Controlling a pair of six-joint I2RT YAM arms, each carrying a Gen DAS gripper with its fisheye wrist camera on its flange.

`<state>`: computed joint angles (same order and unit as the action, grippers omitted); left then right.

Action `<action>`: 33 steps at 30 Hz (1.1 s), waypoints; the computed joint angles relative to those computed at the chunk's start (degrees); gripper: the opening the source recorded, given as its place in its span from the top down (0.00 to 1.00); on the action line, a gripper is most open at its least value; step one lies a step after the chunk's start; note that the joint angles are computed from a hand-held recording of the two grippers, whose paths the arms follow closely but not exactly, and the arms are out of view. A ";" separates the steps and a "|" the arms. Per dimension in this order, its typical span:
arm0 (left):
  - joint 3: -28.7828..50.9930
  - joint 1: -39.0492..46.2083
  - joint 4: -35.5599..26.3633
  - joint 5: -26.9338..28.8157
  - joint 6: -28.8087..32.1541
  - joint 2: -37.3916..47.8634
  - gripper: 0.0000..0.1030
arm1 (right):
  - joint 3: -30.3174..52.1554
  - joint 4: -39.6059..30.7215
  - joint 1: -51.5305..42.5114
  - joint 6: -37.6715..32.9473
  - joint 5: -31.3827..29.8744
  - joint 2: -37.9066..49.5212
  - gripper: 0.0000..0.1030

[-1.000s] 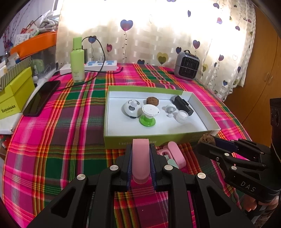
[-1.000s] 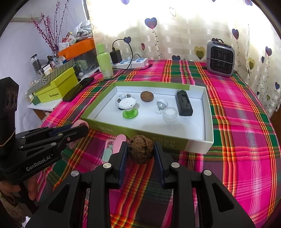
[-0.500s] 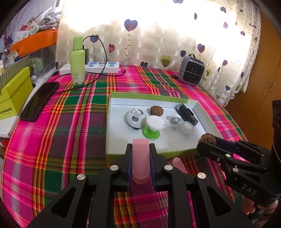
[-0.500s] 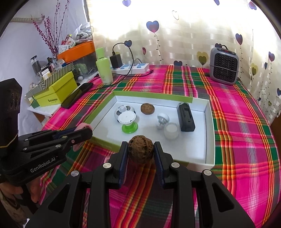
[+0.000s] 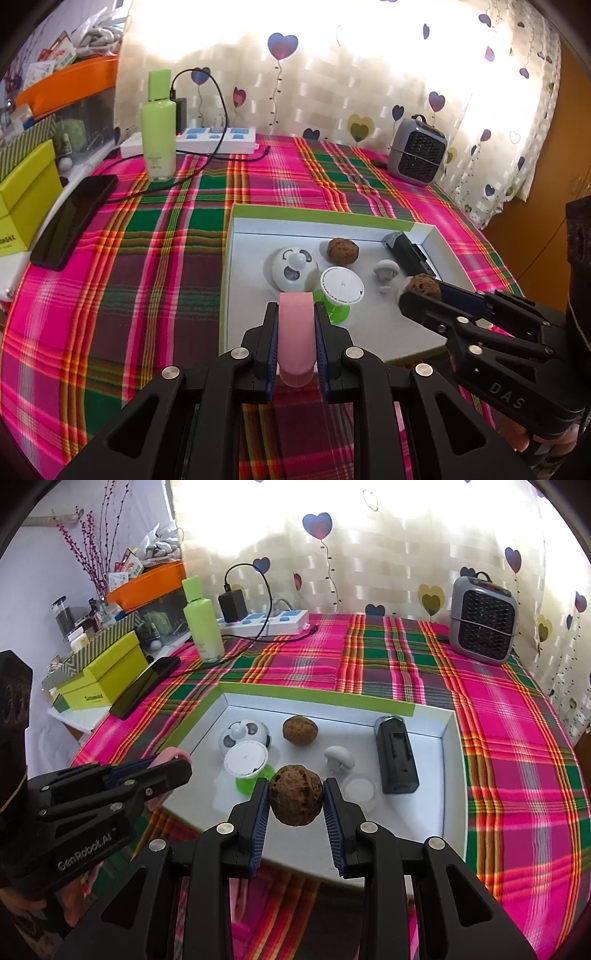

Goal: Organize objects
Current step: 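Carry the walnut with the right gripper while the left carries the pink clip into the box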

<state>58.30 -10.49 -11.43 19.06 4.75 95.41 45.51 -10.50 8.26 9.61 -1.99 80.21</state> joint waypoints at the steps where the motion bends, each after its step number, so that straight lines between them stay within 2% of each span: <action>1: 0.36 -0.23 -0.01 -0.34 -0.11 0.42 0.84 | 0.46 0.32 -0.28 -0.15 -0.29 0.96 0.71; 13: 4.33 -1.94 -0.97 -2.81 -0.45 5.33 0.84 | 5.81 0.60 -3.08 -1.90 -4.96 9.23 0.71; 25: 5.78 -2.73 -0.85 -4.01 -0.88 7.64 0.84 | 8.37 1.13 -3.42 -4.38 -7.13 13.03 0.71; 33: 5.94 -3.06 -0.59 -4.40 -1.01 7.72 0.84 | 9.54 1.22 -3.13 -5.19 -4.77 14.76 0.70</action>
<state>64.23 -13.56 -12.02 14.66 3.74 103.13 55.05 -9.28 5.14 4.41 -6.77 94.97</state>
